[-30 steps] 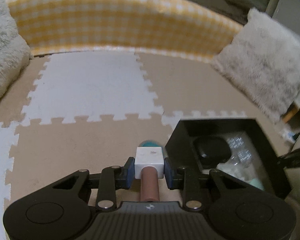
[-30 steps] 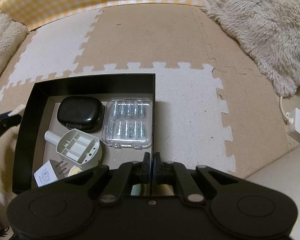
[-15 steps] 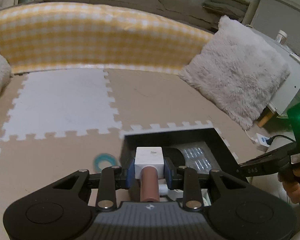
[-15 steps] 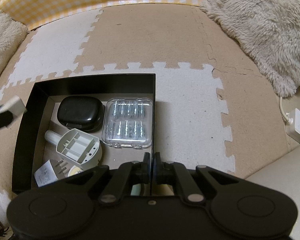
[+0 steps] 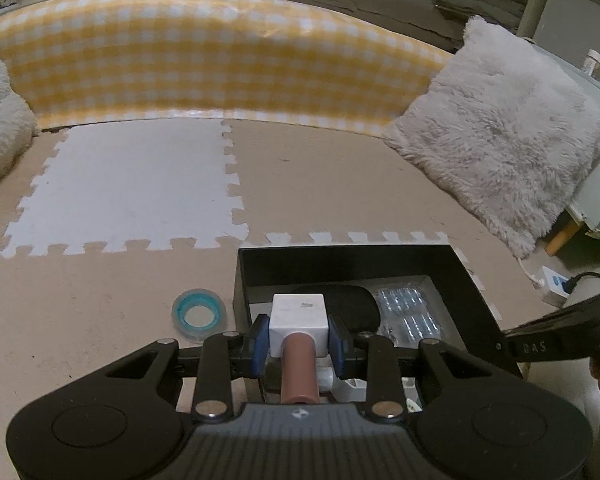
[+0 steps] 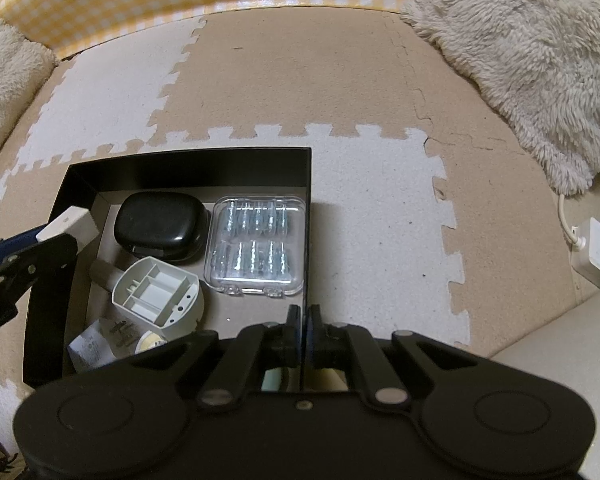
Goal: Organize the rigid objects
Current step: 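Carry the lip gloss into the black box and open the left tool, then move the left tool to the teal tape roll and grasp it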
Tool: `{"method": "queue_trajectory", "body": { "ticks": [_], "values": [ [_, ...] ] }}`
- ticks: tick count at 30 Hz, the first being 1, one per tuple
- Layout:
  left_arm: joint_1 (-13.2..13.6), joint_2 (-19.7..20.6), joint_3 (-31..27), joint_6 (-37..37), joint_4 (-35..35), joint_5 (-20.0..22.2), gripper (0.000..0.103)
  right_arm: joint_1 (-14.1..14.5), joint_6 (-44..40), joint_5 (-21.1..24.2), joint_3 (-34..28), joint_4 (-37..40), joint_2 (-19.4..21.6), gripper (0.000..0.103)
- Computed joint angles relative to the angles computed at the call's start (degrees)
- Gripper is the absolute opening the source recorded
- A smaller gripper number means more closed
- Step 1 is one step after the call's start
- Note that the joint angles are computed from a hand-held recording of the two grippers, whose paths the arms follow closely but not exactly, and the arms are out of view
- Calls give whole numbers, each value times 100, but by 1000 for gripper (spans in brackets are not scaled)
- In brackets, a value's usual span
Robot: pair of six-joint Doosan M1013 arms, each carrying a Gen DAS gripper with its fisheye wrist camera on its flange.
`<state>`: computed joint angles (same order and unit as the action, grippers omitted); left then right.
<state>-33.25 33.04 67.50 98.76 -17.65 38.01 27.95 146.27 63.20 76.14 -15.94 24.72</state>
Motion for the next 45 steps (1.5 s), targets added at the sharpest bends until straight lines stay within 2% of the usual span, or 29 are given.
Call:
{"method": "queue_trajectory", "body": {
  "ticks": [3,5,12,16,29,36,41,45],
  "values": [
    [-25,-6,-2,-126,119,-9,35,0,1,-2,-2,1,2,3],
    [-15,-22,-4,-44,2,43,44,0,1,0,-3,1,2,4],
    [-1,-100,-3,296,-248,410,60,-4,-8,-12,7,9,-7,4],
    [-12,-181,57,463,-292,518,74,-3,-9,-11,7,7,-6,4],
    [-18,-266,44,553,-261,930,101,-3,-19,3,1,5,-7,4],
    [50,-278,49,604,-356,843,103,-1,-16,3,2,4,-8,4],
    [152,-264,-27,571,-394,647,103,-1,-16,0,3,5,-8,4],
    [240,-270,-59,372,-260,336,103,-1,-14,-2,4,5,-8,4]
  ]
}}
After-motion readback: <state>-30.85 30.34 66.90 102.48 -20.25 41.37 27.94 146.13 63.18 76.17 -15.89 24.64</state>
